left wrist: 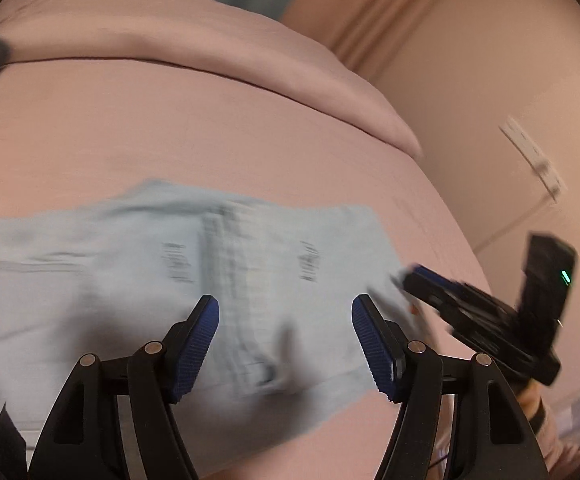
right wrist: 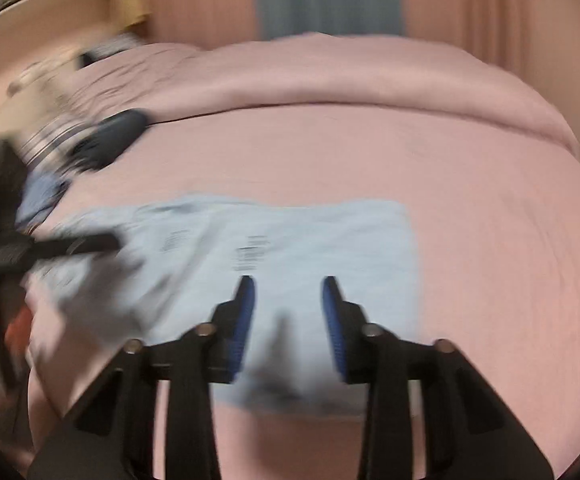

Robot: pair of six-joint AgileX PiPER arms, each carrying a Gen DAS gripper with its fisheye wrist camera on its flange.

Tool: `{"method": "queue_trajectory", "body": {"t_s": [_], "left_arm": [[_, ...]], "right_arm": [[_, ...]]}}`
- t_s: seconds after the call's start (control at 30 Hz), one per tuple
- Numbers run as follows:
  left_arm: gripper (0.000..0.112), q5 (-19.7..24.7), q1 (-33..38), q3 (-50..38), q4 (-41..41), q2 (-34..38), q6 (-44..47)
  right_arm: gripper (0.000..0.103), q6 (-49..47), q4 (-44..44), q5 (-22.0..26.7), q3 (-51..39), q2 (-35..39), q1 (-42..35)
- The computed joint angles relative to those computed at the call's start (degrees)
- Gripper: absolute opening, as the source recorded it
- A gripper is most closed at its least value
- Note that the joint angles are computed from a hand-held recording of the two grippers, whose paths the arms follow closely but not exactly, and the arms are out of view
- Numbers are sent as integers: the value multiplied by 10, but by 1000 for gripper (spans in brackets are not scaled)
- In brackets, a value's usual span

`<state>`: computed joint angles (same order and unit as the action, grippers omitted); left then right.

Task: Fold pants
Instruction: 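Fold the hem end over toward the waistband with both tools, then release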

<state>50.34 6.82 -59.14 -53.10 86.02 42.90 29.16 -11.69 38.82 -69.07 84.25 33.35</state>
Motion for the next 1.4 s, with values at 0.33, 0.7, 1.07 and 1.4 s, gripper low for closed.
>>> {"method": "queue_trajectory", "body": {"t_s": [0.33, 0.7, 1.07, 1.4], "left_arm": [[53, -53, -51, 63, 0, 18, 37], [63, 77, 160, 114, -11, -57, 101], [67, 180, 415, 144, -21, -130, 166], [67, 166, 540, 152, -16, -84, 104]], "right_arm": [[32, -24, 17, 79, -36, 87, -42], [25, -135, 84, 95, -313, 295, 49], [35, -115, 79, 97, -317, 280, 84], [50, 5, -31, 61, -192, 248, 174]]}}
